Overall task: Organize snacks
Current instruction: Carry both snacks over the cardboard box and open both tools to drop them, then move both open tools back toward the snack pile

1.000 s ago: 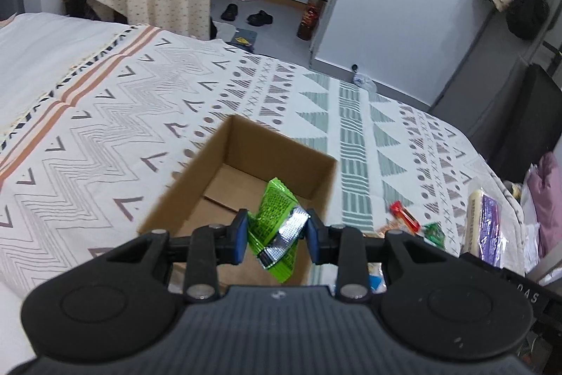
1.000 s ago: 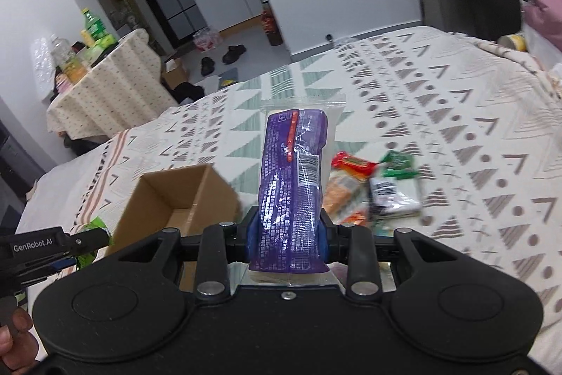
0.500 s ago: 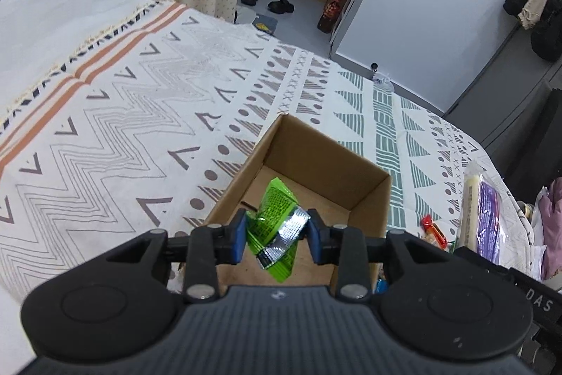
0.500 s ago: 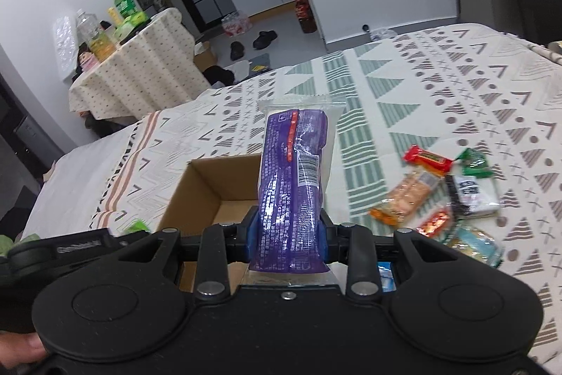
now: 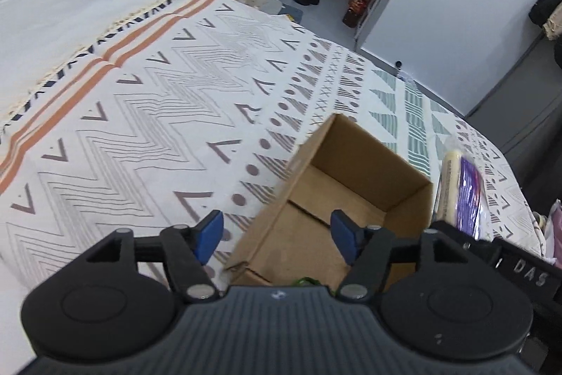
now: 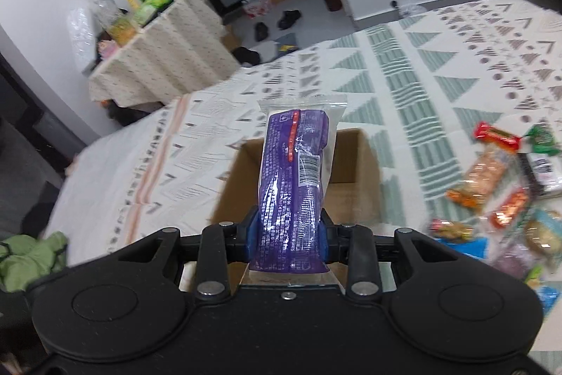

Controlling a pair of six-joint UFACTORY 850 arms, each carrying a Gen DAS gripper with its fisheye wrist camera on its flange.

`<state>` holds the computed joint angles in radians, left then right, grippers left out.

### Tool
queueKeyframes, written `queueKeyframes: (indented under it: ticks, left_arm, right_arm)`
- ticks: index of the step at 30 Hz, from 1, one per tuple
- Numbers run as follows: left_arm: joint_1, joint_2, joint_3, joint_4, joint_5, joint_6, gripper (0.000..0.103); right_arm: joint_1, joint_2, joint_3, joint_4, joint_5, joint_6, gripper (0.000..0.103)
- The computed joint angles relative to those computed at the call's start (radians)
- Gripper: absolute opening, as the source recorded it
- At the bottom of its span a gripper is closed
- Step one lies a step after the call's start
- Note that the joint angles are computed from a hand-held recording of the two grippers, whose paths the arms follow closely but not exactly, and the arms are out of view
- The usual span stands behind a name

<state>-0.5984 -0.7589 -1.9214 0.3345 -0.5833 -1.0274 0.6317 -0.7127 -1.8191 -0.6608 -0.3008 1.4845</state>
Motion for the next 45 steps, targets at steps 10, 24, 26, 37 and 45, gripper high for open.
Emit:
queueKeyframes:
  ticks: [10, 24, 26, 37, 45]
  left_arm:
    - [-0.017, 0.018, 0.018, 0.056, -0.044, -0.043, 0.084]
    - [-0.092, 0.002, -0.032, 0.017, -0.065, 0.012, 0.091]
    - [-0.105, -0.007, -0.05, 0.026, -0.082, 0.014, 0.091]
    - [-0.165, -0.059, -0.145, 0.041, -0.131, 0.025, 0.101]
    - [-0.204, -0.122, -0.254, 0.049, -0.168, 0.062, 0.103]
  right_arm:
    - [-0.003, 0.089, 0.128, -0.136, -0.045, 0.205, 0.074]
    - [-0.008, 0.269, 0.381, -0.368, -0.103, 0.437, 0.095]
    - [-0.011, 0.295, 0.417, -0.402, -0.106, 0.475, 0.098]
    - [-0.032, 0.421, 0.59, -0.536, -0.111, 0.63, 0.103]
    - [-0.057, 0.5, 0.699, -0.616, -0.113, 0.727, 0.103]
